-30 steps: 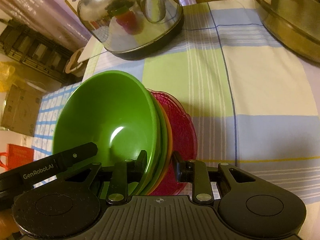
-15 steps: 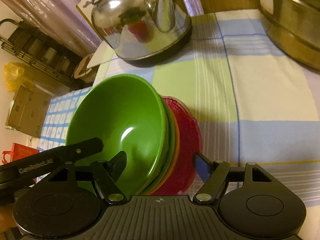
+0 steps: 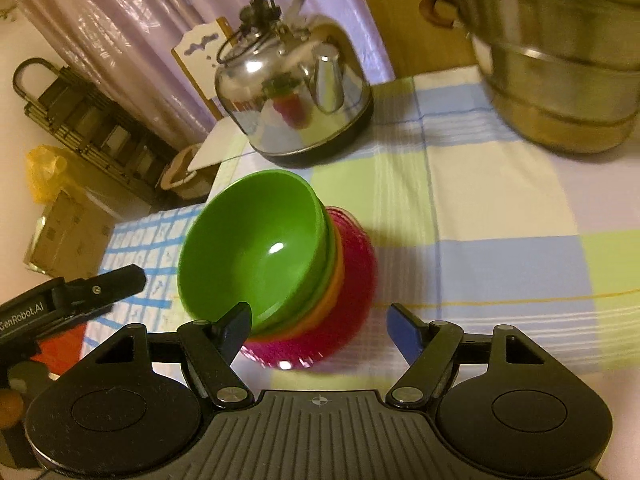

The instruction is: Organize plates and bowls

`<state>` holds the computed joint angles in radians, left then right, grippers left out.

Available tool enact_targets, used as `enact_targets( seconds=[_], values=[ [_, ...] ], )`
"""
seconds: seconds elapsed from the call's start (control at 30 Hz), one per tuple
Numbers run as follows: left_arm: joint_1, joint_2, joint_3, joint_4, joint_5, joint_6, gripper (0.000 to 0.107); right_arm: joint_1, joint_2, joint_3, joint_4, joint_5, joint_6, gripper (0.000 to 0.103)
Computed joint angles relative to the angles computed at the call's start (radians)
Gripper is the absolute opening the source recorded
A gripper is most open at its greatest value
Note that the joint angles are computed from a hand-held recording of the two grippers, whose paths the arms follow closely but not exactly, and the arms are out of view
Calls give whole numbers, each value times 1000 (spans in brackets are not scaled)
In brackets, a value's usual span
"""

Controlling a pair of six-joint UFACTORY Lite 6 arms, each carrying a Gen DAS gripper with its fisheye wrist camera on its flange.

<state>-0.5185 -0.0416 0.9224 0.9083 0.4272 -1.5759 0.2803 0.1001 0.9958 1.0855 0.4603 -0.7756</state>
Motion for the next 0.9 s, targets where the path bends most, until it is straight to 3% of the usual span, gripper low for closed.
enact_targets(
  seconds=[0.13,0.27,0.43,0.63,0.9],
  values=[
    [-159,-115,-107,141,136,-182,101,15,-189,-166,-108,-45,75,75],
    [-327,-224,-203,166,266,-290,101,47,-422,-361,-132,-109,68,76],
    [-560,-297,-237,125,496,-319,101,101,-731,-548,-362,-84,329,77],
    [-832,-343,-246,61,740,-419,101,132,-1043,-674,-649,36,703,77],
    [-1139,-320,-220,-25,923,-646,101,312,-1406,-751,-1020,267,1159,77]
  ],
)
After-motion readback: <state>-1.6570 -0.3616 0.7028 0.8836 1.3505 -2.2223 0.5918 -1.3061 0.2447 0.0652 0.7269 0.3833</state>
